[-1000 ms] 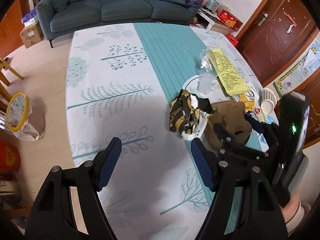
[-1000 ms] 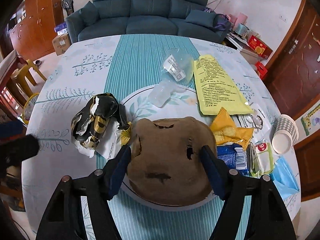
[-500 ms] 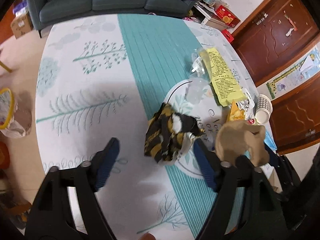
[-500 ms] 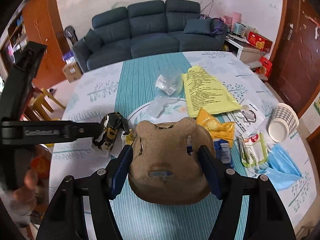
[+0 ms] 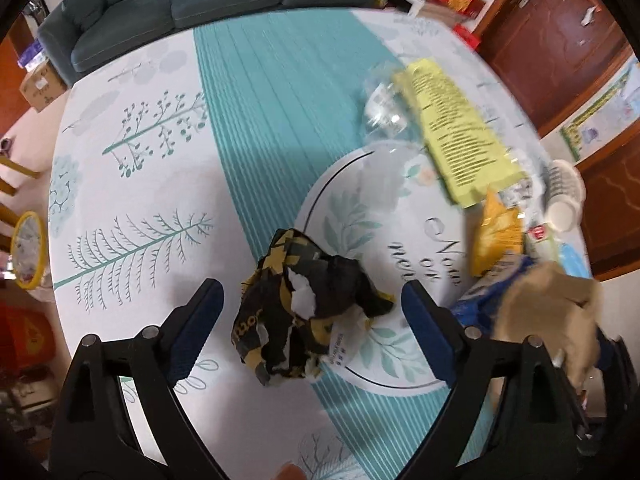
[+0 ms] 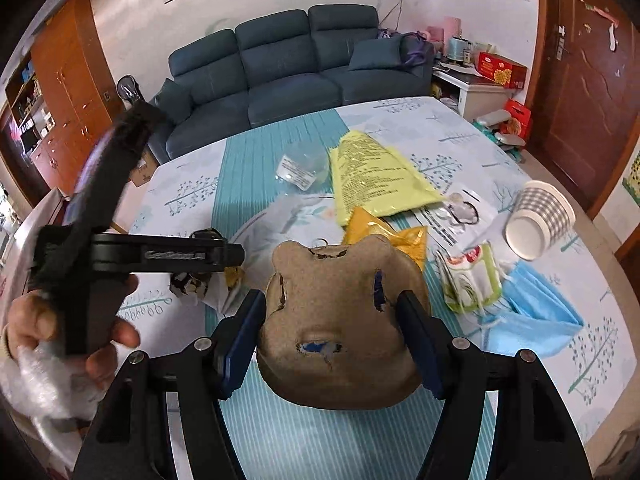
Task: Collect trash
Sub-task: 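Grasp the black-and-yellow cloth with the left tool while the right tool holds the brown paper holder, then carry the cloth and brown paper holder over the bin and open both tools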
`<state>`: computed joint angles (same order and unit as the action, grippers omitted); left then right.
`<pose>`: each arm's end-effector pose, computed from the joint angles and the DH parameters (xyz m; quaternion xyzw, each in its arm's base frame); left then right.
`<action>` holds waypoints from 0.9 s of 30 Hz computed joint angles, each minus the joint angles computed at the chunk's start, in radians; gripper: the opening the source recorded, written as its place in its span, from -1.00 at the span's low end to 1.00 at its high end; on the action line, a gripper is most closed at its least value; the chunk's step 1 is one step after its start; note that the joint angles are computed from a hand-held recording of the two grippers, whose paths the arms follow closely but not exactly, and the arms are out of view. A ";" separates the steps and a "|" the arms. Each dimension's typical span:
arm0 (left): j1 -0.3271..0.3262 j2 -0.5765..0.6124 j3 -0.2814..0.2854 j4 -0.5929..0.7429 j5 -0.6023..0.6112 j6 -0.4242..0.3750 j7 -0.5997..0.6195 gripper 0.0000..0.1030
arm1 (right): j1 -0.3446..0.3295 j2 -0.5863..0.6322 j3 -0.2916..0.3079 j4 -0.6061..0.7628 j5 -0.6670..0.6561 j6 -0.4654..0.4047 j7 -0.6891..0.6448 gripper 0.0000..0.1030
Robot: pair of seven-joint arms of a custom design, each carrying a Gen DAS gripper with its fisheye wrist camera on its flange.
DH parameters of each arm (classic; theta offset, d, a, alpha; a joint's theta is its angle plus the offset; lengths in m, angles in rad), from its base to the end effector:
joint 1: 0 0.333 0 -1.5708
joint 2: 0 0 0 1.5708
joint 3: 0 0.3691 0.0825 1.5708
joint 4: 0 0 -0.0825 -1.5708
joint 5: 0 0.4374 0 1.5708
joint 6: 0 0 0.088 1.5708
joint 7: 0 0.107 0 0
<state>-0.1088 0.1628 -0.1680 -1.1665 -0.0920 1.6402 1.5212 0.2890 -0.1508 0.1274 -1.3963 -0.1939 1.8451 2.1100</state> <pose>0.6377 -0.1762 0.7956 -0.6130 0.7723 -0.1611 0.0429 0.5028 0.2165 0.8905 -0.6291 0.7120 -0.1899 0.2474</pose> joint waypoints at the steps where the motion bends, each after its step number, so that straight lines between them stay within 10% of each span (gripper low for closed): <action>1: -0.004 0.007 0.000 0.006 0.013 -0.012 -0.011 0.72 | 0.000 -0.007 -0.001 -0.006 0.001 -0.001 0.003 0.32; 11: 0.013 -0.049 0.008 -0.075 -0.018 0.028 -0.077 0.05 | -0.022 -0.102 -0.010 -0.089 0.064 0.018 0.017 0.32; 27: -0.028 -0.399 0.023 -0.289 -0.198 0.004 0.166 -0.03 | -0.066 -0.381 0.009 -0.257 0.153 -0.007 0.079 0.32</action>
